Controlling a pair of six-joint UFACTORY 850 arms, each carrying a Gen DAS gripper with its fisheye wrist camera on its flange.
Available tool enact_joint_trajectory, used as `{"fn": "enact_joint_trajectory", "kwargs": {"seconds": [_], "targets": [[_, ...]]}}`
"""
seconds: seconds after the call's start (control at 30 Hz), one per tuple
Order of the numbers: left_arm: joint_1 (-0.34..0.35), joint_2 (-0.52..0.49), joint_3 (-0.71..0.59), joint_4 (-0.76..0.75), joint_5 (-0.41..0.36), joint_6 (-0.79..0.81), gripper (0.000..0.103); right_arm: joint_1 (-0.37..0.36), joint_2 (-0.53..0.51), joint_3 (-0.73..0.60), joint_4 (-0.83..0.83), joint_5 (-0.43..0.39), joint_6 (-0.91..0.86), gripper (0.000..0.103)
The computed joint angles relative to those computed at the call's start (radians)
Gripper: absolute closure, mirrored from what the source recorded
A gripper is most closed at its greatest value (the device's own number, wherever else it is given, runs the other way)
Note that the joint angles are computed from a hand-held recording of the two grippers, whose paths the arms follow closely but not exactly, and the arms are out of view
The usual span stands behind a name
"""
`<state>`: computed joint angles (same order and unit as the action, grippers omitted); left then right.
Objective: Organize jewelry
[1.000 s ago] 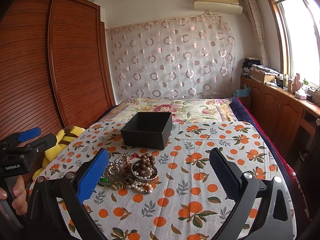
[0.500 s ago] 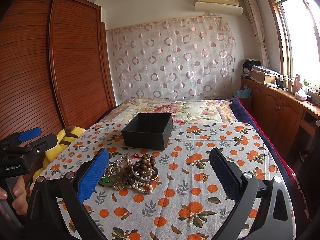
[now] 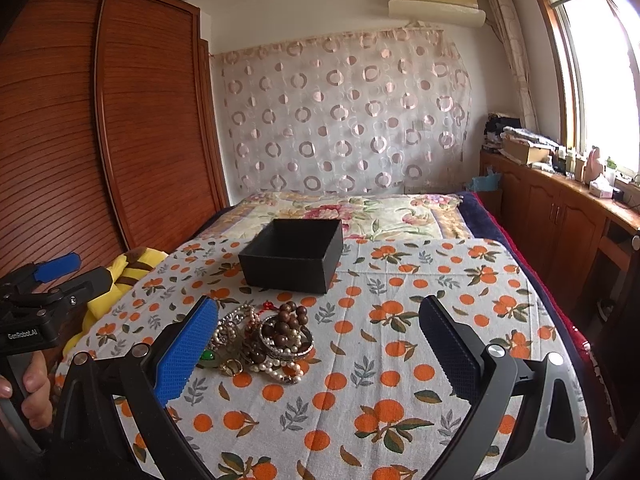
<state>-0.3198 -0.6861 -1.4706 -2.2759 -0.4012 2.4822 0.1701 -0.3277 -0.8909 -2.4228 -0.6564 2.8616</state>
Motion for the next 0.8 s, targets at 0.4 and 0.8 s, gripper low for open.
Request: {"fn": "enact_joint_trajectory", "kwargs": {"seconds": [0.4, 0.8], "targets": [[0.011, -0.124, -0.106, 0.282, 0.042, -0.273, 0.007, -0.039, -0.050, -0.001, -0.099, 0.036, 0.091, 0.002], [0.021, -0.255, -0.287, 0.870, -0.036, -0.833, 0.019, -0.060, -0.122, -0.036, -0.194, 0.140, 0.096, 0.008]]}}
